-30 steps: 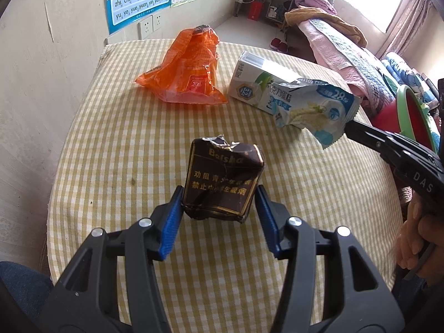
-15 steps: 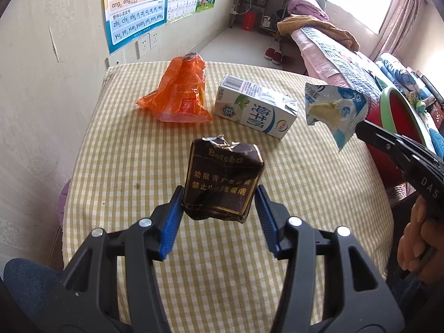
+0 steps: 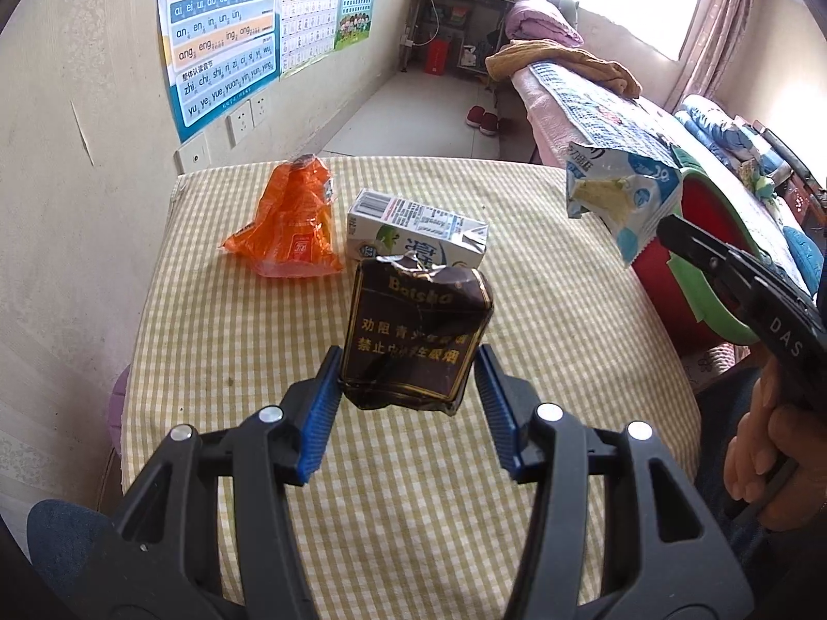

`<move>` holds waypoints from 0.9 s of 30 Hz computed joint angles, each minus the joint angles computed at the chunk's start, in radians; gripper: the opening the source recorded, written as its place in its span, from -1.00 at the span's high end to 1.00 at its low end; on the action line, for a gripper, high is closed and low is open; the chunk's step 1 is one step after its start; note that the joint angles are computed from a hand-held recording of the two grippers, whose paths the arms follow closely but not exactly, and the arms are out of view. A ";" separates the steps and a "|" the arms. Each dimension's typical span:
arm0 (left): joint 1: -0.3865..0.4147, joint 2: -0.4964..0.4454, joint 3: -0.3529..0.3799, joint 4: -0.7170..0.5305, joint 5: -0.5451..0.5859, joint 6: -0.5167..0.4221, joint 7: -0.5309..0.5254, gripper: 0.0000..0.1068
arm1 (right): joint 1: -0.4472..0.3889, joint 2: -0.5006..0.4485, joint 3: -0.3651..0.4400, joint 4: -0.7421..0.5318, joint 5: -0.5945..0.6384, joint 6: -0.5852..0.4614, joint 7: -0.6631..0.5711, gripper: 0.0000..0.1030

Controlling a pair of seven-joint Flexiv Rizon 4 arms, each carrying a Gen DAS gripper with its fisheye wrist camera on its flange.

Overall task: Collect trash
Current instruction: 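Lift and carry the brown and white wrappers over the red bin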

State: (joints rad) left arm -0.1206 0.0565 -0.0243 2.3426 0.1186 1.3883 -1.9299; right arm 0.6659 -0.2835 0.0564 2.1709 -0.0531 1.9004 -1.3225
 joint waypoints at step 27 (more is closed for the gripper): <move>-0.145 -0.269 -0.060 -0.353 -0.178 -0.005 0.202 0.08 | 0.593 0.075 -0.780 0.071 0.333 -0.031 -0.039 0.99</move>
State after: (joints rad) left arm -0.2656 -0.2122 -0.0845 1.9894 -0.0593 1.3828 -1.7284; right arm 1.2588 -0.2086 -0.7234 2.2414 0.2797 1.8690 -1.3612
